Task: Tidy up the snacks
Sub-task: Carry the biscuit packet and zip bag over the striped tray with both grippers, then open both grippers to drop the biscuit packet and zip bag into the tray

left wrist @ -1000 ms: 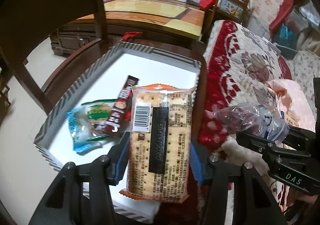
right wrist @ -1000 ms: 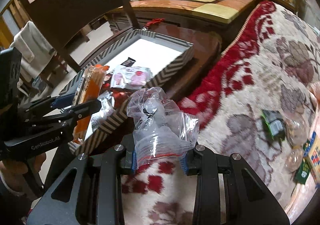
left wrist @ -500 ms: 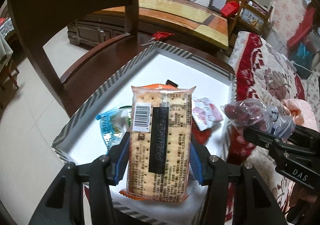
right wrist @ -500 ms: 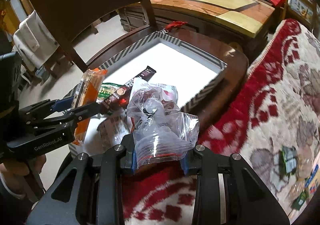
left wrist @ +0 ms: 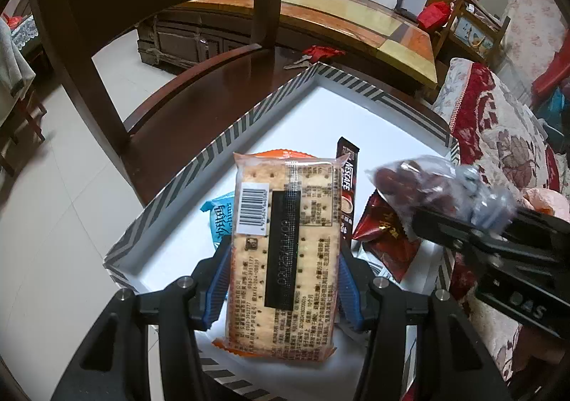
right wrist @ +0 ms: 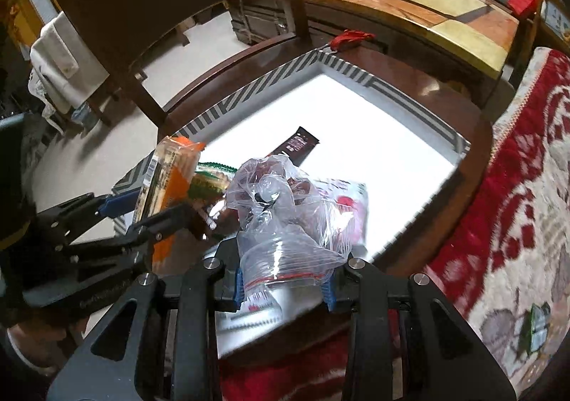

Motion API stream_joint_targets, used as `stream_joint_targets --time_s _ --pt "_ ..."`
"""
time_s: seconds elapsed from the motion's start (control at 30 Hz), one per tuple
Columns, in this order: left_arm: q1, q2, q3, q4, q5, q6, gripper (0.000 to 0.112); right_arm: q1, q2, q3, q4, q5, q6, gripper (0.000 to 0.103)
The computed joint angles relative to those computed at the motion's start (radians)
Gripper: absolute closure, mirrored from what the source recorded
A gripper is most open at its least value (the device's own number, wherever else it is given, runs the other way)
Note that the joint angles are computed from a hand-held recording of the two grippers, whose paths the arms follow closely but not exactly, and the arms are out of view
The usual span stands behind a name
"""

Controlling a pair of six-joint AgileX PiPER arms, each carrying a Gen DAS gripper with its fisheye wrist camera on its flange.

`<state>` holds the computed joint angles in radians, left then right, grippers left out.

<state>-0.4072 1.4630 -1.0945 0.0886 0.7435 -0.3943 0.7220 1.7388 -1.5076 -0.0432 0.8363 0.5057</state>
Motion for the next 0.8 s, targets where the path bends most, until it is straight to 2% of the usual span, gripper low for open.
stream_joint_targets --time_s 0.43,0.53,0.63,0.7,0.8 --pt "-0.008 0.038 -0.016 0.029 0.003 -0.032 0.056 -0.001 0.152 -0.159 0.011 0.044 -0.012 0.072" --pt "-0.009 0.037 -0.016 0.035 0.004 -0.043 0.054 -0.008 0.144 -0.139 0.035 0.019 -0.021 0.069" --pt "-0.015 0.037 -0.015 0.053 0.012 -0.068 0.053 -0.001 0.129 -0.135 0.003 0.038 0.006 0.068" --pt "-0.015 0.036 -0.015 0.057 0.017 -0.077 0.052 -0.008 0.107 -0.111 0.026 0.023 -0.010 0.056" --pt "-0.022 0.022 -0.013 0.068 0.025 -0.091 0.046 0.004 0.063 -0.067 0.005 -0.003 0.011 0.054"
